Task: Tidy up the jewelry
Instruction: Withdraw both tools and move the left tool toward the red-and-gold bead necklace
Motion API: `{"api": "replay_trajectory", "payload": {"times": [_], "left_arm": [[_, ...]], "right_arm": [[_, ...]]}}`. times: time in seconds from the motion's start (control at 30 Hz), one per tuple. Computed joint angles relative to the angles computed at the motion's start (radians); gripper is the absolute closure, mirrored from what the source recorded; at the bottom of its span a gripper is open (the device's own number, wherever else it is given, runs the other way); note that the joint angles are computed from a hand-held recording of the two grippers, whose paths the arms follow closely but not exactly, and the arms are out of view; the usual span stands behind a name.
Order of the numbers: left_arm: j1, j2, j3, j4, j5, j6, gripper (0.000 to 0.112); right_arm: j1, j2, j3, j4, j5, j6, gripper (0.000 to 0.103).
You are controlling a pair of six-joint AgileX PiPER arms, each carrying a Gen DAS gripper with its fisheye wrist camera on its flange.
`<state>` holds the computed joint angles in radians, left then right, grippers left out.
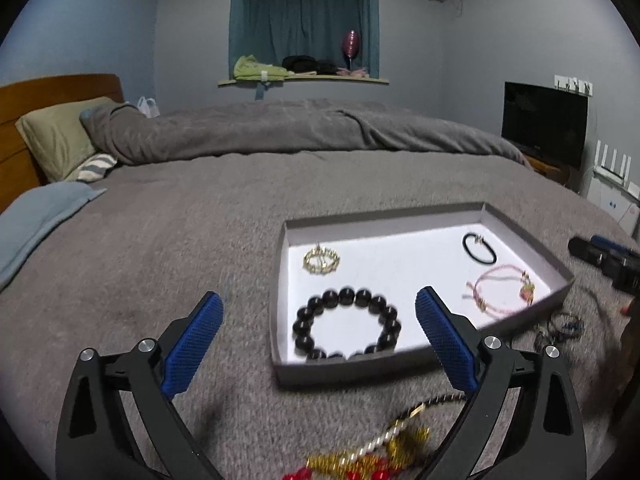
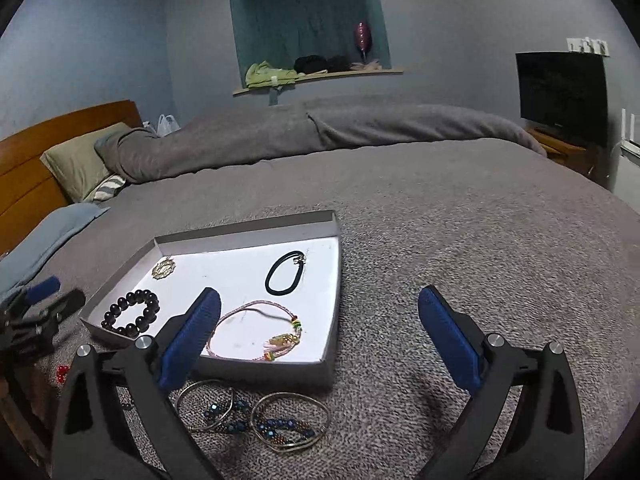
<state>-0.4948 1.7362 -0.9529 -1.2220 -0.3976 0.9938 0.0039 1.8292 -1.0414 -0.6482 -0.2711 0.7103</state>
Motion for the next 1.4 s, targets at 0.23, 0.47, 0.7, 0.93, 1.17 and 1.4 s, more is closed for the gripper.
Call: {"api": "replay_trajectory", "payload": {"times": [0.23, 0.47, 0.7, 0.93, 1.17, 1.4], "left_arm": [[-0.044, -0.062, 0.129, 0.075, -0.085, -0.089, 0.016], [-0.025, -0.130, 0.219, 0.118, -0.058, -0.185, 0.015], [-0.024, -0.168, 0.272, 0.105, -0.030, -0.201, 0.015], [-0.049, -0.213, 0.336, 0.106, -0.037, -0.208, 0.015], [-0.029, -0.233, 0.380, 0.268, 0.070, -0.341, 0.015], [-0.095, -0.197, 0.347, 0.083, 0.022, -0.122, 0.015]], "right_arm": [[0.001, -0.056, 0.102, 0.198, -0.062, -0.196, 0.006], [-0.024, -0.107, 0.203, 0.190, -0.101, -0.191, 0.006], [-0.055, -0.144, 0.288, 0.176, -0.140, -0.178, 0.006], [-0.080, -0.155, 0.328, 0.133, -0.145, -0.169, 0.006], [-0.095, -0.155, 0.329, 0.038, -0.145, -0.083, 0.006], [-0.057, -0.146, 0.319, 0.029, -0.129, -0.094, 0.006]]}}
